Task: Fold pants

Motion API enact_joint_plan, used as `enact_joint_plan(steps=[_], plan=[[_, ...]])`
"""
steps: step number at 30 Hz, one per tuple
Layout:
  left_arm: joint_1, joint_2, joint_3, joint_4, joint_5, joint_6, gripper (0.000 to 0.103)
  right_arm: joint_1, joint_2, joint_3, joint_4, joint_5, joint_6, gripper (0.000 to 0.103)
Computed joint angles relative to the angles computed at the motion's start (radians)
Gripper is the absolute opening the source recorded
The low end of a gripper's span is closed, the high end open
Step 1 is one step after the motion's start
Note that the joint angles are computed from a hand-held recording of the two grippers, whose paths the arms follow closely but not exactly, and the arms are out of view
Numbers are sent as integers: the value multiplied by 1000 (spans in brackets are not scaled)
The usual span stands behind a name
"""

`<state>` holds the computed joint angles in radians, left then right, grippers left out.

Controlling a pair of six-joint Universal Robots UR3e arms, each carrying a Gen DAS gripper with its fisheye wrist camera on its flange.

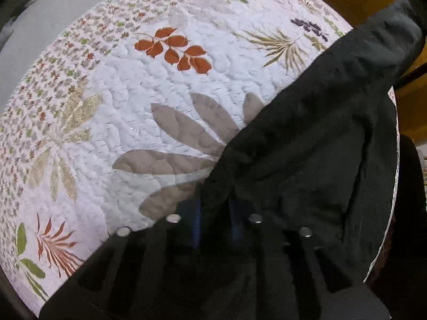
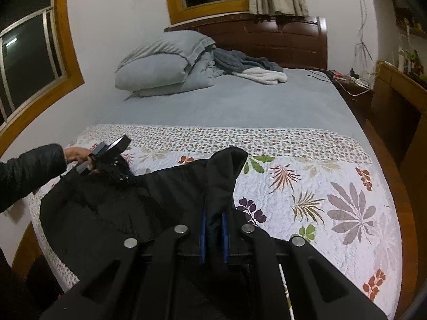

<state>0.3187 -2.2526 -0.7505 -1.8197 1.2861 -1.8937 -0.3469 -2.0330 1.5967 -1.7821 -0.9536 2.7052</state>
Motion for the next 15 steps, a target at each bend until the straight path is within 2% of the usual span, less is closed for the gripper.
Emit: enact_joint_plan(steps=[3,8,11,13,15], plan=[[60,137,-159,55,-72,26,7,-53,-34,25,9,19,-1,9],[223,431,-364,37,-233,61,6,-233,-152,74,131,144,-64,9],[352,683,-501,-62,-301,146,6,-363,-242,79,274,241,-148,9],[437,817,-547,-176,-317,198,6,-426,-282,70,370,284,-199,9],[579,981,-601,-341,-330,321,6,-439,-308,80,394,278,-214,9]])
